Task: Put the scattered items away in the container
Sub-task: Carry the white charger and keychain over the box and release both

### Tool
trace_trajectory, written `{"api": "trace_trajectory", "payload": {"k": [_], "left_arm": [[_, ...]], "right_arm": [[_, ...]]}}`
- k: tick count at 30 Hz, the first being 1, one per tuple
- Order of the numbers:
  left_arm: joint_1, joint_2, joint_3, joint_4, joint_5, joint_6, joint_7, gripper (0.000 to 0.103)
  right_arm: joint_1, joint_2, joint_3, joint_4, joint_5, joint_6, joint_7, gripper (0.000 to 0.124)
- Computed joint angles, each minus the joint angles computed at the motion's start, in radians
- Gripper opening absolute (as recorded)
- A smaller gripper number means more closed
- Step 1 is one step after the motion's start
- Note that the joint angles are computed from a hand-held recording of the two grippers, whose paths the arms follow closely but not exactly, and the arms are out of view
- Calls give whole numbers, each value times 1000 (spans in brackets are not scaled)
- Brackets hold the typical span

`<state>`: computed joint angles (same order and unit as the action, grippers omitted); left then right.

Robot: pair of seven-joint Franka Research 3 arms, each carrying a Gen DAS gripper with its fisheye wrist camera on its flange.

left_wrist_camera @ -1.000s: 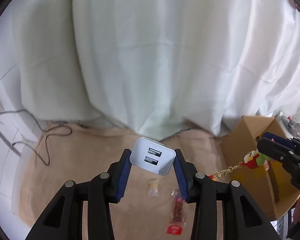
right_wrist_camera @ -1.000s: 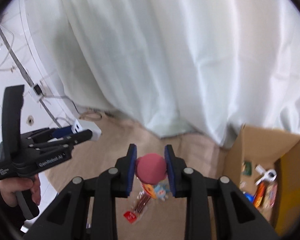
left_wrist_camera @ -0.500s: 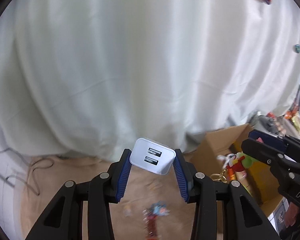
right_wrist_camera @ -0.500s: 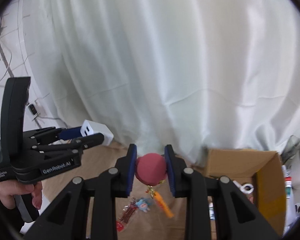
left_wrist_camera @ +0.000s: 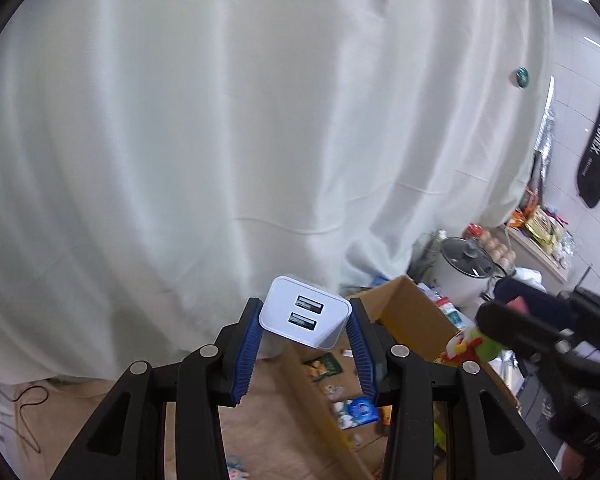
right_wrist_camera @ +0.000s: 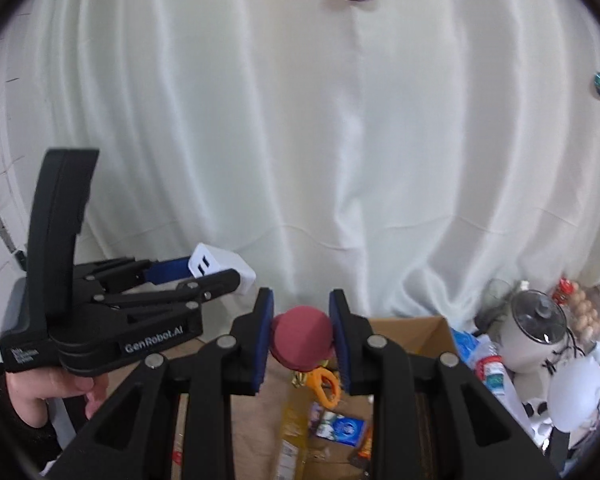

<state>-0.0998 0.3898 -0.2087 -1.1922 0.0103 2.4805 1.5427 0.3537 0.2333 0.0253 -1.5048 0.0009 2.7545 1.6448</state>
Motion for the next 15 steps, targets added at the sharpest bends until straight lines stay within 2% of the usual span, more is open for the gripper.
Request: {"api": "trace_trajectory", "payload": {"k": [5,15], "left_arm": [[-43,78,-16,55,13,-66,25,43],[-129,214,-10,109,75,-175,8,43]], "right_arm": [[-15,-10,-36,-94,-36,-34,87,32],[-80,-13,-28,-276,43,-103,142,32]]}}
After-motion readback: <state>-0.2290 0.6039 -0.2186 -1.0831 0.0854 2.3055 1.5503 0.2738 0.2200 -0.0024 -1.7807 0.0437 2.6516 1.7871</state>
